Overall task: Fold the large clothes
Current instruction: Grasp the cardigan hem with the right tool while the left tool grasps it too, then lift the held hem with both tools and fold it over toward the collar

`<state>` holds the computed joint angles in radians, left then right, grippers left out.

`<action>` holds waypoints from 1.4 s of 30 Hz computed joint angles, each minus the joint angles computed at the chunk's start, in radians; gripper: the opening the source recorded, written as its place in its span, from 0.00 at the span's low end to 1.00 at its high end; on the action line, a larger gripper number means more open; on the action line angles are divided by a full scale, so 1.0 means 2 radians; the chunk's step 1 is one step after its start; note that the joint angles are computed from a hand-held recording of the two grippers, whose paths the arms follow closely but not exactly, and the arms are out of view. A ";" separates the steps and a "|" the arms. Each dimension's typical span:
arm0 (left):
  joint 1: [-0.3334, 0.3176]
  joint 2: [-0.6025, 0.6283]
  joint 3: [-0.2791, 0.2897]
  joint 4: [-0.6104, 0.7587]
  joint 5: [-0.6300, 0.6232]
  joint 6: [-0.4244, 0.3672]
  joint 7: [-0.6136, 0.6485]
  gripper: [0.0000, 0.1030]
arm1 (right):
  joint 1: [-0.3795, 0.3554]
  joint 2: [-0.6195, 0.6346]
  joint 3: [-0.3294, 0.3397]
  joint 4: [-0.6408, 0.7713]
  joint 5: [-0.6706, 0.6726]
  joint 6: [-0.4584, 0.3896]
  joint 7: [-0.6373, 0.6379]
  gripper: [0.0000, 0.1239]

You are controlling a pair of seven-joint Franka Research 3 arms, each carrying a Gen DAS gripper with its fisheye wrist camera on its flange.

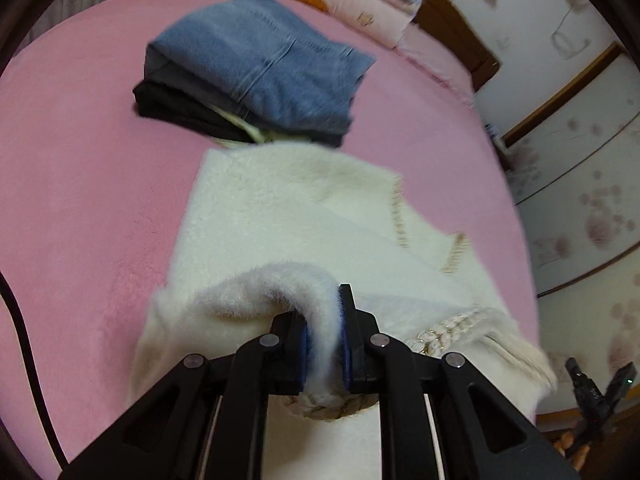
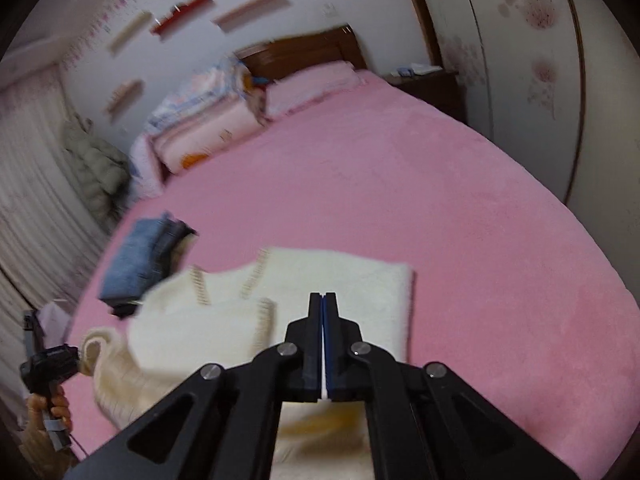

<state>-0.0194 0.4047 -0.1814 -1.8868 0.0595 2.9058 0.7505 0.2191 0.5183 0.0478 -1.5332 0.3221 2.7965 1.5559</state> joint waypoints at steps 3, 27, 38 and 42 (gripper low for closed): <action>-0.008 0.043 0.012 0.042 0.010 -0.032 -0.009 0.12 | 0.028 0.036 -0.032 0.032 -0.045 -0.033 0.035 0.00; -0.013 0.021 0.034 0.020 0.068 -0.056 0.175 0.75 | 0.032 0.056 -0.047 -0.008 -0.096 -0.025 -0.010 0.28; 0.008 0.130 -0.001 0.160 0.035 -0.111 0.246 0.60 | 0.041 0.066 -0.058 0.012 -0.127 -0.044 0.010 0.17; -0.032 0.123 0.043 0.155 0.073 -0.111 0.190 0.14 | 0.055 0.075 -0.071 0.020 -0.147 -0.044 0.032 0.17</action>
<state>-0.0826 0.6508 -0.0954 -1.5762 0.2048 2.6832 1.1314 0.3293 0.6680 -0.0951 -1.4931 0.0291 2.7076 1.6197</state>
